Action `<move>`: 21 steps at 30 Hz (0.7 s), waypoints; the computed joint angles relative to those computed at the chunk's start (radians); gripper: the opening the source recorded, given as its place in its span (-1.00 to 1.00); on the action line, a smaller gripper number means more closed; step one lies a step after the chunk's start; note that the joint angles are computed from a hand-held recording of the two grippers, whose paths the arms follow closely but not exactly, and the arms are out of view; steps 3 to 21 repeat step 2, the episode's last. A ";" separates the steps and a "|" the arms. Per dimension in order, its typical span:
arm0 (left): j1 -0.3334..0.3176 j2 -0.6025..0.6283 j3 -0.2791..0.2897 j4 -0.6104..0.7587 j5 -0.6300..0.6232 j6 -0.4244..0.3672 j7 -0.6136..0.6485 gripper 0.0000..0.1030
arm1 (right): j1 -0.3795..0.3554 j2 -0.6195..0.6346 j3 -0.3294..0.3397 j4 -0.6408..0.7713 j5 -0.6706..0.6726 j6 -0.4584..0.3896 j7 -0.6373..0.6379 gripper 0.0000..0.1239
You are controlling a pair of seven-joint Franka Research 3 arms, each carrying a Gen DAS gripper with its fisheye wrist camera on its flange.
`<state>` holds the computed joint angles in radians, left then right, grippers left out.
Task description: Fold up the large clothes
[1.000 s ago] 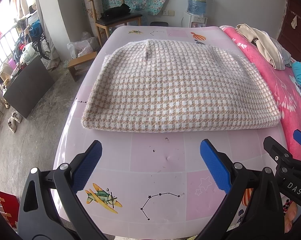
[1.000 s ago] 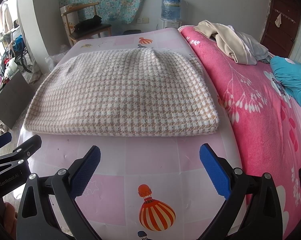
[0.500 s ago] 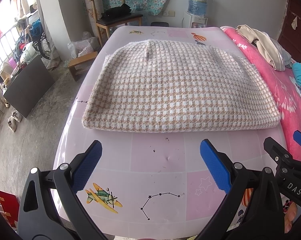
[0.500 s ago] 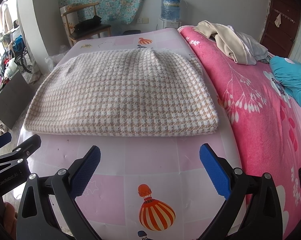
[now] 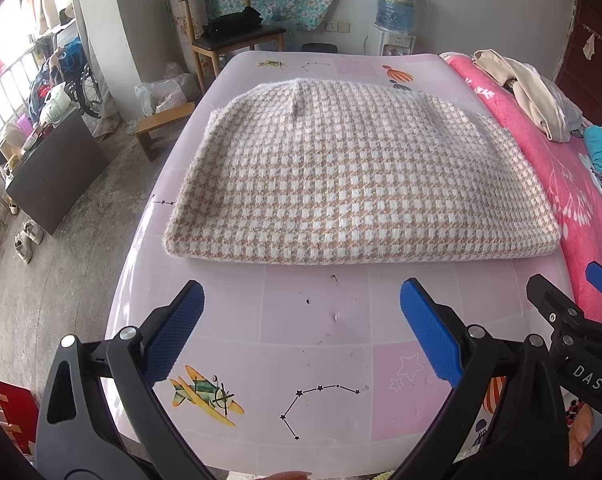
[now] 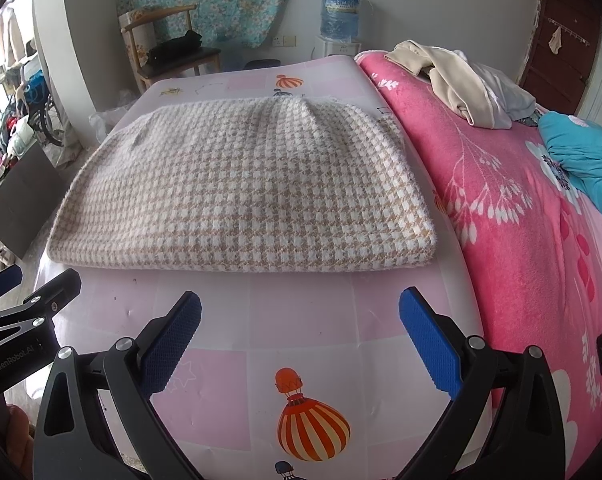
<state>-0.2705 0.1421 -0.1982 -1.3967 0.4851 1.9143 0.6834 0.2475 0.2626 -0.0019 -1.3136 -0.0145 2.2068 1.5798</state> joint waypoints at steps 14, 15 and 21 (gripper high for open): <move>0.000 -0.001 0.000 -0.004 0.000 0.003 0.000 0.84 | 0.001 0.000 0.000 0.001 0.000 -0.003 0.002 0.56; 0.000 -0.001 0.000 -0.004 0.000 0.003 0.000 0.84 | 0.001 0.000 0.000 0.001 0.000 -0.003 0.002 0.56; 0.000 -0.001 0.000 -0.004 0.000 0.003 0.000 0.84 | 0.001 0.000 0.000 0.001 0.000 -0.003 0.002 0.56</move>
